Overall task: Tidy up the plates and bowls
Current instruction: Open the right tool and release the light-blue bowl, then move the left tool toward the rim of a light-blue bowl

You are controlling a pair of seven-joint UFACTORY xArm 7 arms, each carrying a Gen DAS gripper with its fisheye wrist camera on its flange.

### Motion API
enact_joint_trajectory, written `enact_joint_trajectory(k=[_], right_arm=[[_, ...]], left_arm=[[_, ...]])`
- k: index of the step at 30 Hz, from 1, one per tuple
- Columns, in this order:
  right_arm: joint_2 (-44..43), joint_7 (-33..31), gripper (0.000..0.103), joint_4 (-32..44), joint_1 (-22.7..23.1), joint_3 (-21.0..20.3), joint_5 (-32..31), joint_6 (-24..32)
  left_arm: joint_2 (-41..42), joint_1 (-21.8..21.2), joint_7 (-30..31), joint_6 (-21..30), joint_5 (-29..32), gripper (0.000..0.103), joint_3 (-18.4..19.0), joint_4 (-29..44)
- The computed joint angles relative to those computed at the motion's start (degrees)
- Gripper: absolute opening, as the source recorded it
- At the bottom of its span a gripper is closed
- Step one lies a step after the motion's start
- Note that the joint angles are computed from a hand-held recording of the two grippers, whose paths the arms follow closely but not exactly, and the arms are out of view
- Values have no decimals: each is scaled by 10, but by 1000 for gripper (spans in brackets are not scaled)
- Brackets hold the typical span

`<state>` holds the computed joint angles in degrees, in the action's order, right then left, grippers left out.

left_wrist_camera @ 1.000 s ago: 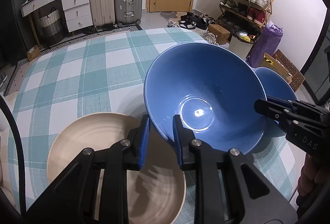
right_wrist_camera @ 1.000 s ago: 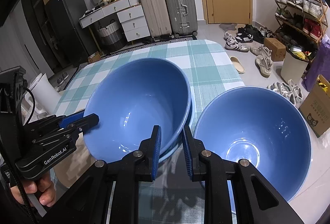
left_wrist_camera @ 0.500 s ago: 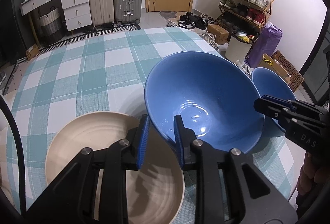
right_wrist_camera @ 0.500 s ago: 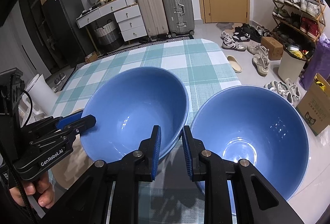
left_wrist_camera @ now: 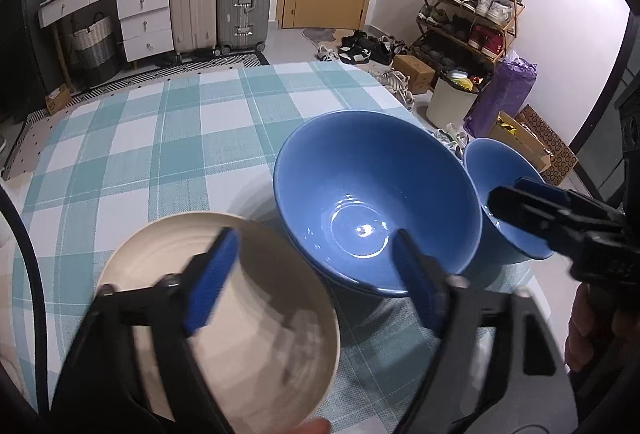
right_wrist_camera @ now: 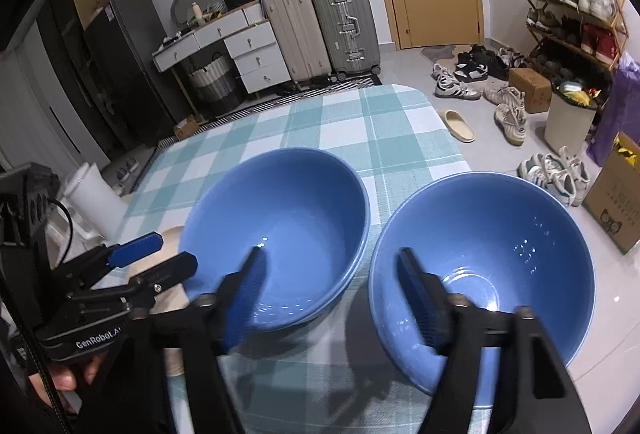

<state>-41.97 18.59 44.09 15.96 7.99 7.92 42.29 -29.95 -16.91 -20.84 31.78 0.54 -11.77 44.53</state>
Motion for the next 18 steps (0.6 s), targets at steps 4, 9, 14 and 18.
enact_joint_trajectory(k=[4, 9, 14, 18], right_arm=[[-23, 5, 100, -4, -7, -1, -6, -7], [-53, 2, 101, -13, -17, -4, -17, -10], [-87, -10, 102, -17, -34, -8, -36, 4], [-116, -14, 102, -26, -47, -19, -39, 14]], left_arm=[[-11, -19, 14, 0, -24, 93, 12, -4], [-22, -23, 3, -1, -33, 102, 3, -5], [-19, -36, -6, 0, -47, 102, -2, 2], [-7, -47, -17, -4, -59, 102, -7, 8]])
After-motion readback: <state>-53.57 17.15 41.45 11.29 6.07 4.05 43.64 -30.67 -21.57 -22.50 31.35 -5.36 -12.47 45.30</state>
